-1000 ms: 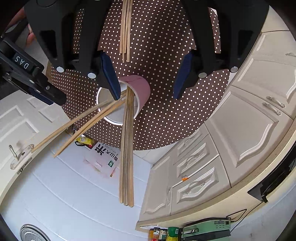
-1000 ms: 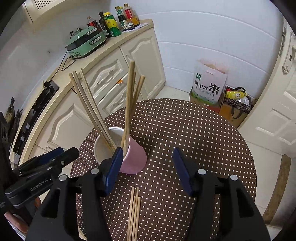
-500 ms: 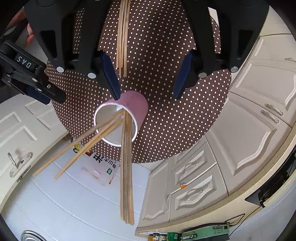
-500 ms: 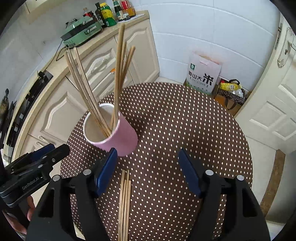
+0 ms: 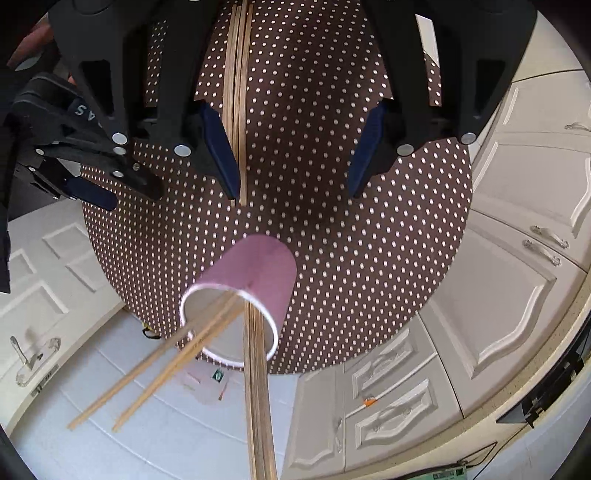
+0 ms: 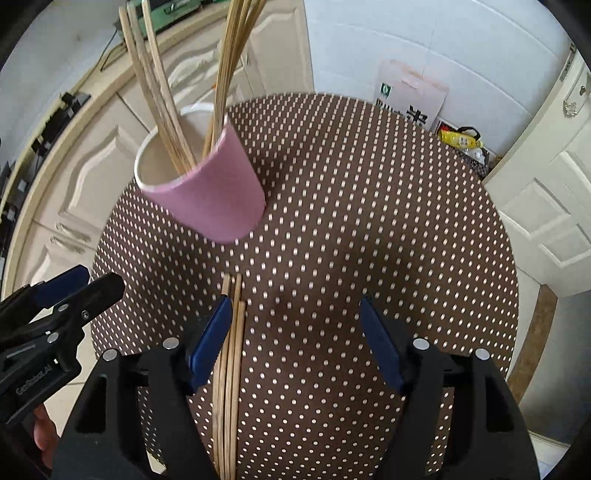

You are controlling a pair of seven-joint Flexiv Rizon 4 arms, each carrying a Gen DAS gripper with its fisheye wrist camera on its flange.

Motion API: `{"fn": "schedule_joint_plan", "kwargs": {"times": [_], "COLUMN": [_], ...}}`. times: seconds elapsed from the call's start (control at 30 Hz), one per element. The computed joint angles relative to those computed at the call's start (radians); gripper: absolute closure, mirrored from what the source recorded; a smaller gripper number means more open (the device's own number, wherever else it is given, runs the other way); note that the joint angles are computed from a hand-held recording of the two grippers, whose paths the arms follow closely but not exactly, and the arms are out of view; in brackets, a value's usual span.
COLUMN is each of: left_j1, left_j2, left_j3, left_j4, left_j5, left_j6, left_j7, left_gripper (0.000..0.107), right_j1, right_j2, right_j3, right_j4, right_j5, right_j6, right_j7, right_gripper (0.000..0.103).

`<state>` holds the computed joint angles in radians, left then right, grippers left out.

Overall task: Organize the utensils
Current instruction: 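Withdraw both tools from the cup back toward the chopstick bundle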

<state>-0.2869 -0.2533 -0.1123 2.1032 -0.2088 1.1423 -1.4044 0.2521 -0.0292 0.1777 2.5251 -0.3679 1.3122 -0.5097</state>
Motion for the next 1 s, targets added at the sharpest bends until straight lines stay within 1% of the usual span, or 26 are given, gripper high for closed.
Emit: {"fn": "schedule_joint_plan", "kwargs": {"times": [0.13, 0.27, 0.37, 0.5, 0.6, 0.73, 0.9, 1.0], "left_j1": [-0.013, -0.011, -0.008, -0.013, -0.001, -0.001, -0.003, 0.007], "left_j2": [-0.006, -0.012, -0.015, -0.024, -0.033, -0.046, -0.057, -0.055], "left_j3": [0.016, 0.019, 0.019, 0.031, 0.024, 0.034, 0.046, 0.040], "left_j4": [0.005, 0.021, 0.037, 0.041, 0.052, 0.059, 0.066, 0.083], "left_j5": [0.048, 0.063, 0.063, 0.100, 0.086, 0.105, 0.135, 0.120], "left_j6": [-0.012, -0.022, -0.025, -0.033, -0.041, -0.051, -0.071, -0.071], "left_j7": [-0.028, -0.041, -0.043, -0.063, -0.054, -0.062, -0.079, -0.079], "left_gripper": [0.047, 0.047, 0.047, 0.047, 0.047, 0.047, 0.047, 0.047], "right_j1": [0.017, 0.033, 0.048, 0.066, 0.076, 0.094, 0.106, 0.120], "right_j2": [-0.027, -0.050, -0.066, -0.093, -0.115, -0.134, -0.167, -0.191], "right_j3": [0.013, 0.021, 0.020, 0.024, 0.030, 0.030, 0.036, 0.030], "right_j4": [-0.007, -0.007, -0.006, -0.010, -0.015, -0.023, -0.026, -0.030], "right_j5": [0.043, 0.070, 0.062, 0.073, 0.091, 0.090, 0.109, 0.100], "right_j6": [-0.022, -0.032, -0.042, -0.047, -0.051, -0.067, -0.047, -0.029], "right_j7": [-0.033, -0.058, -0.052, -0.063, -0.077, -0.088, -0.094, -0.089], "right_gripper": [0.035, 0.035, 0.035, 0.035, 0.035, 0.035, 0.035, 0.035]}}
